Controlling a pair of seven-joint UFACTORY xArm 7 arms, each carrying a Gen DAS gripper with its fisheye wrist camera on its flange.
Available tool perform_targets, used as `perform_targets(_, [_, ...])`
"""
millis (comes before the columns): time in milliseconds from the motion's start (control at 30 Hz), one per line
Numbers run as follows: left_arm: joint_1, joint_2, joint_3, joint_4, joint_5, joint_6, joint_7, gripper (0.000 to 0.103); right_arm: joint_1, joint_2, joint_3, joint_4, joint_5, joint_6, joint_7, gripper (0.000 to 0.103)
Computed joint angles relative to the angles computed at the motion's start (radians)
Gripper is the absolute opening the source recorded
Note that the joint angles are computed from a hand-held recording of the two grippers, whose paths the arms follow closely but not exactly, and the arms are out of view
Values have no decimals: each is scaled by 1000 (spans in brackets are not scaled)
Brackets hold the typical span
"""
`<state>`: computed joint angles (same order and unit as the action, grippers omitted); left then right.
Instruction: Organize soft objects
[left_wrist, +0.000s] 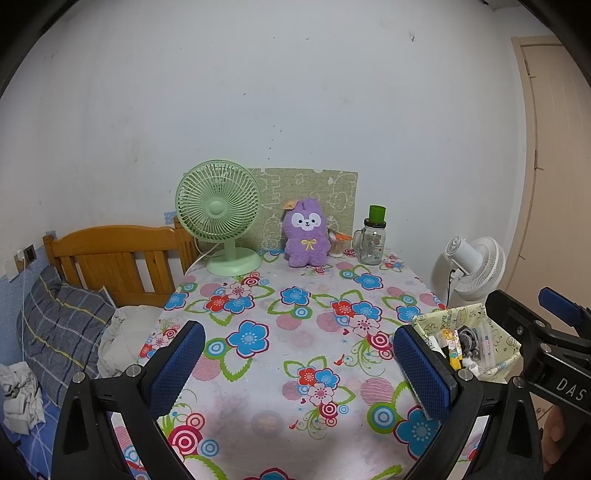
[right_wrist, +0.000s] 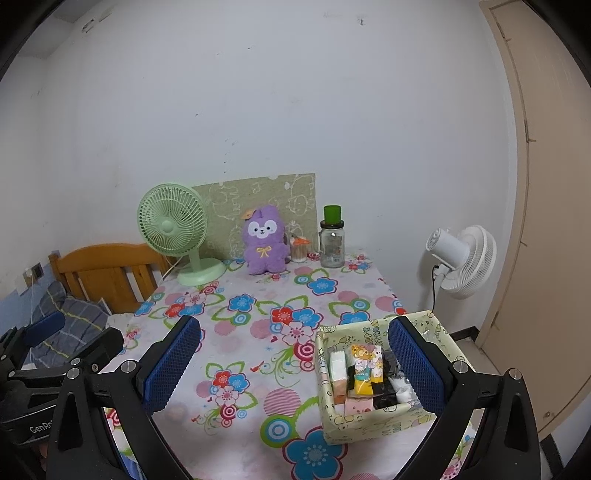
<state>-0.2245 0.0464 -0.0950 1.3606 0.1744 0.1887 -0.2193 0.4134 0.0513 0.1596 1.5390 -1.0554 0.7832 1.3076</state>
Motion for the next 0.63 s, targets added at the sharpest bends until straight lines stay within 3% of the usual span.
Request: perform_targets(633, [-4,15,-1,26,-15,22,6,103,3,3,-1,5,15,10,-11,103])
